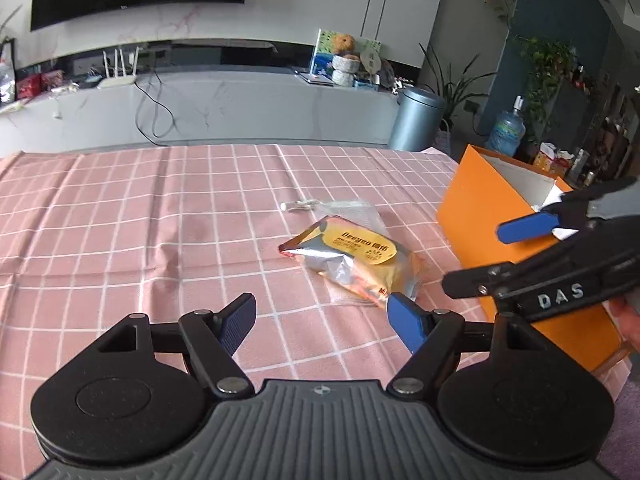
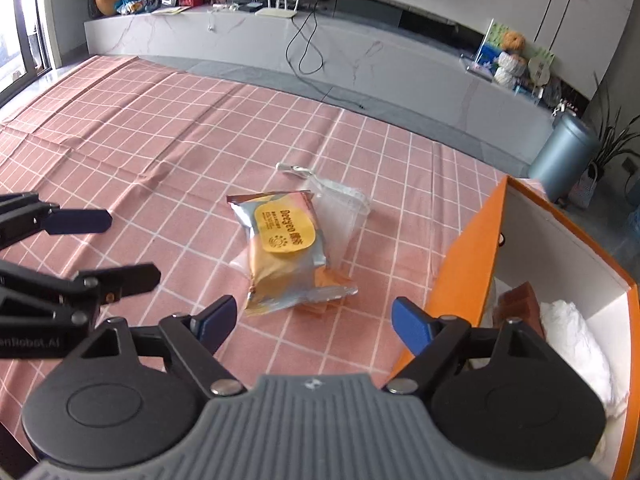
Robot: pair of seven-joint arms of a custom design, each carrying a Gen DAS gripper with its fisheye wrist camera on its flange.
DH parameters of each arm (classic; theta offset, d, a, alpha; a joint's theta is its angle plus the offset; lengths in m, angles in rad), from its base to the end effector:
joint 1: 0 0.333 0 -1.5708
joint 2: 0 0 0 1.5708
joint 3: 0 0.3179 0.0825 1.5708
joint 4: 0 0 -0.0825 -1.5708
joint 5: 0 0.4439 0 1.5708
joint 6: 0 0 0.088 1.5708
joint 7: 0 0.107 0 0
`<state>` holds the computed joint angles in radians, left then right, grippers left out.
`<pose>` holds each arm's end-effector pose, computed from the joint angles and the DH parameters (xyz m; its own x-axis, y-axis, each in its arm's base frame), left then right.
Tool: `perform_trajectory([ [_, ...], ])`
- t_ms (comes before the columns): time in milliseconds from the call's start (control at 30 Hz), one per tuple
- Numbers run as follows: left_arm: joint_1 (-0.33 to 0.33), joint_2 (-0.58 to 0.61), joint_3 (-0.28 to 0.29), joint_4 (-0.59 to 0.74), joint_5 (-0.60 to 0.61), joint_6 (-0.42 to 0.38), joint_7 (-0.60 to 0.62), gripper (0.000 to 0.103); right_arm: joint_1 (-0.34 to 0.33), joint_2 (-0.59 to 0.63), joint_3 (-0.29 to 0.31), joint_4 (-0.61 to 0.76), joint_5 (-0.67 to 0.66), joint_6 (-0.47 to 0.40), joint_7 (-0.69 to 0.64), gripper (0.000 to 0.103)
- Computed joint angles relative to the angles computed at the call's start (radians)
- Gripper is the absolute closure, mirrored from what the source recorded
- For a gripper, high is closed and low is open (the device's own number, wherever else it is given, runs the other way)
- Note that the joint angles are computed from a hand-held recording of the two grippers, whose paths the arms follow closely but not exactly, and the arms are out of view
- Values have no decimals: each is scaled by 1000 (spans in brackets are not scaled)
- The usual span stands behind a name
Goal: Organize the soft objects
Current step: 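Grasp the yellow Deeyeo snack packet with the left gripper while the right grasps the clear mesh bag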
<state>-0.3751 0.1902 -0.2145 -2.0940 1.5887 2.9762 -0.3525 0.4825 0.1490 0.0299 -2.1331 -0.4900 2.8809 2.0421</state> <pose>0.4788 -0.4011 0.3274 -0.2354 -0.9539 0.1861 -0.6721 0.0214 -0.7401 0.5512 0.3407 0.3641 0.4276 -0.8988 0.0964 -0.7045 -0.3982 -0.5874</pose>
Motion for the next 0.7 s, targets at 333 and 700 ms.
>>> perform_trajectory([
  [333,-27,127,63,120,-246,100,153,15,-2,164,-15,241,112,-139,-266,56],
  [700,5,241,37,178,-643,135,361,16,-33,309,8,422,333,-275,-502,85],
])
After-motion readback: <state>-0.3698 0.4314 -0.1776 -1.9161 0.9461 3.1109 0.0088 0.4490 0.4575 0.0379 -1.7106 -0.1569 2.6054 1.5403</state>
